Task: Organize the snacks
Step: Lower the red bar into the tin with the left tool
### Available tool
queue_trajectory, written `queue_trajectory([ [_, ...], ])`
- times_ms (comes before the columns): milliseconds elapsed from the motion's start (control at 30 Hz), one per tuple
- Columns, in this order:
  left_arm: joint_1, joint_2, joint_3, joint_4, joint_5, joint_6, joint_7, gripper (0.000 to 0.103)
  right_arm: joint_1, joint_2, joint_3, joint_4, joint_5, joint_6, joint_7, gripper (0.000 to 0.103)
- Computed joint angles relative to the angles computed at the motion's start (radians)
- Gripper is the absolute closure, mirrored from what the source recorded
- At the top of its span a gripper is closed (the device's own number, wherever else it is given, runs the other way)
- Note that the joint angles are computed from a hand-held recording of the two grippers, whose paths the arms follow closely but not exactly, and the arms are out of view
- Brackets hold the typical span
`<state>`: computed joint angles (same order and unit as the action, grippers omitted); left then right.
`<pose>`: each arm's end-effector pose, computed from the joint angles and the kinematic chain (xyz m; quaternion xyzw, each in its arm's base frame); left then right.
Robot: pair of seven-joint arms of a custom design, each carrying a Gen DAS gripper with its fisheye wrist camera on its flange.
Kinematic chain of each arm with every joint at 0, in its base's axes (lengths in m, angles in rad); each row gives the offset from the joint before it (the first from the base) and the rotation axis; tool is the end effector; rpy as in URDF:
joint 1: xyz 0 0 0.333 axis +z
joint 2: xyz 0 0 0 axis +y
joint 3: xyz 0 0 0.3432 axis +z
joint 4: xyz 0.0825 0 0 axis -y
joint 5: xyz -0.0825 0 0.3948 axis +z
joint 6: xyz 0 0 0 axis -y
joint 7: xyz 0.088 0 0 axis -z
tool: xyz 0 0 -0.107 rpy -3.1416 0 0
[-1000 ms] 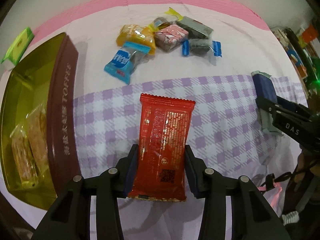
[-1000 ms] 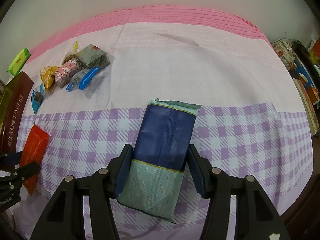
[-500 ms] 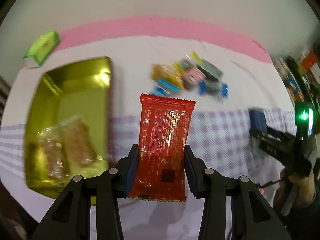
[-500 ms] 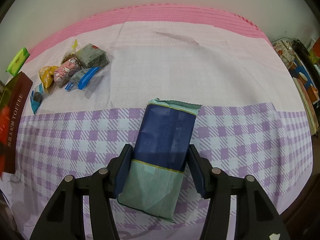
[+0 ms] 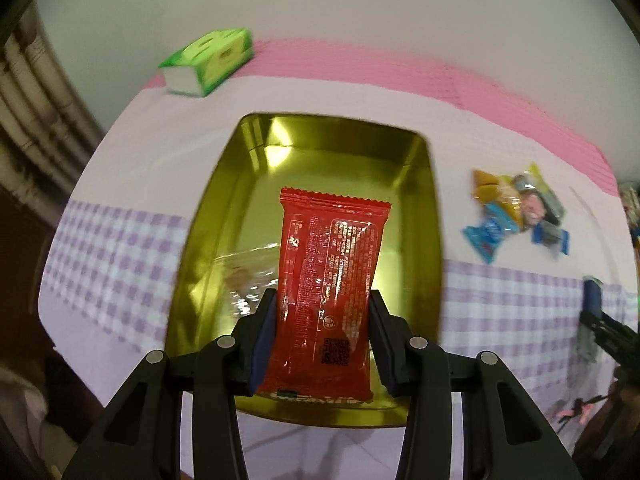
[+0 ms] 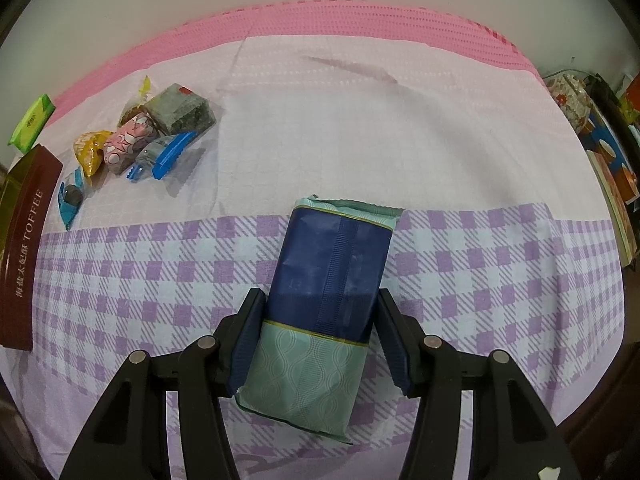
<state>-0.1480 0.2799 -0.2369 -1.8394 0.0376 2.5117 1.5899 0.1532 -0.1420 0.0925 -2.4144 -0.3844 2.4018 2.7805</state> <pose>0.6308 -0.2416 0.4442 -0.5382 0.8188 -0.1736 0.0987 0.4752 0.1168 0.3980 -0.4188 0.8944 -0.1474 0.0538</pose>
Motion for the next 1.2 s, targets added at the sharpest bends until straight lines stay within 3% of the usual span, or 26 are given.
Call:
queue_trajectory([
  [533, -0.001, 0.052, 0.042, 0.005, 0.137, -0.007, -0.069, 0.059, 0.006, 0.011, -0.005, 0.016, 0.016, -0.021, 0.006, 0.051],
  [1200, 0.005, 0.053, 0.043, -0.011, 0.193, 0.033, -0.085, 0.057, 0.024, 0.004, 0.010, 0.020, 0.010, -0.053, 0.054, 0.054],
])
